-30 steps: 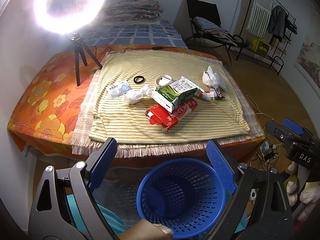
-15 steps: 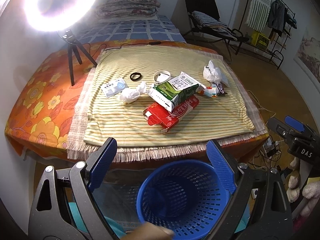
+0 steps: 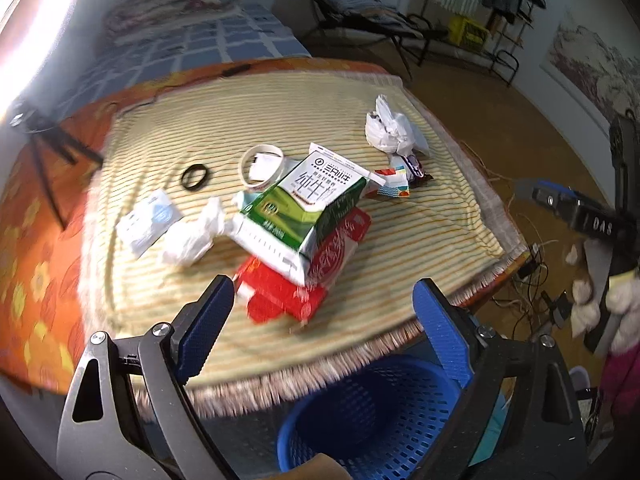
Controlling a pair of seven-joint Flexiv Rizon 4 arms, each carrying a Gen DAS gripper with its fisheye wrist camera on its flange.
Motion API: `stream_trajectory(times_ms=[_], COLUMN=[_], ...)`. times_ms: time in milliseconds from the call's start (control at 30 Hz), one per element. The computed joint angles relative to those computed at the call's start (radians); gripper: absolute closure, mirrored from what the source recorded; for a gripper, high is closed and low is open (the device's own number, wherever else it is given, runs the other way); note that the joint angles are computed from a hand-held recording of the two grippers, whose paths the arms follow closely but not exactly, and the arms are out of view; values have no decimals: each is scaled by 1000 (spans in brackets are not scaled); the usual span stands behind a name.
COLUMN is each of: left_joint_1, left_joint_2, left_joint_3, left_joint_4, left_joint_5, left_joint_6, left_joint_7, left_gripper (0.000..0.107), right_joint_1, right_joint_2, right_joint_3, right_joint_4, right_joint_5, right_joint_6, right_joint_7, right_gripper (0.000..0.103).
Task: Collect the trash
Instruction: 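Grasp the milk carton with the left tool while the right tool grasps the white bag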
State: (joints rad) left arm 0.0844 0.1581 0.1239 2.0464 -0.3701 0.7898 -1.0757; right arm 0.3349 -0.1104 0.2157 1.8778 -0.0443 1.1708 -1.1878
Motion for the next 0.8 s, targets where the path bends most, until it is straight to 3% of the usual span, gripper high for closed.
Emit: stream_trajectory(times_ms=[300, 533, 667, 800], left_joint_1=[32, 36, 55, 54], left_joint_2=[-211, -339, -398, -411], left_joint_3=[-37, -56, -62, -71], left_joint_4=[-172, -311, -367, -358], left_joint_5=[32, 145, 111, 80], left_joint_6=[-77, -133, -208, -188], left_joint_7=[70, 89, 72, 78], left_gripper=[14, 14, 14, 18], right_joint_1=[-12, 20, 35, 48], right_joint_2=[-246, -451, -538, -580], right_joint_3=[-5, -20, -26, -36], right_joint_4=[-317, -598, -724, -783], right_joint_5=[52, 15, 7, -2], right_joint_6=[-134, -301, -421, -494], right_joint_7=[-118, -147, -153, -175], right_gripper=[0, 0, 2, 10])
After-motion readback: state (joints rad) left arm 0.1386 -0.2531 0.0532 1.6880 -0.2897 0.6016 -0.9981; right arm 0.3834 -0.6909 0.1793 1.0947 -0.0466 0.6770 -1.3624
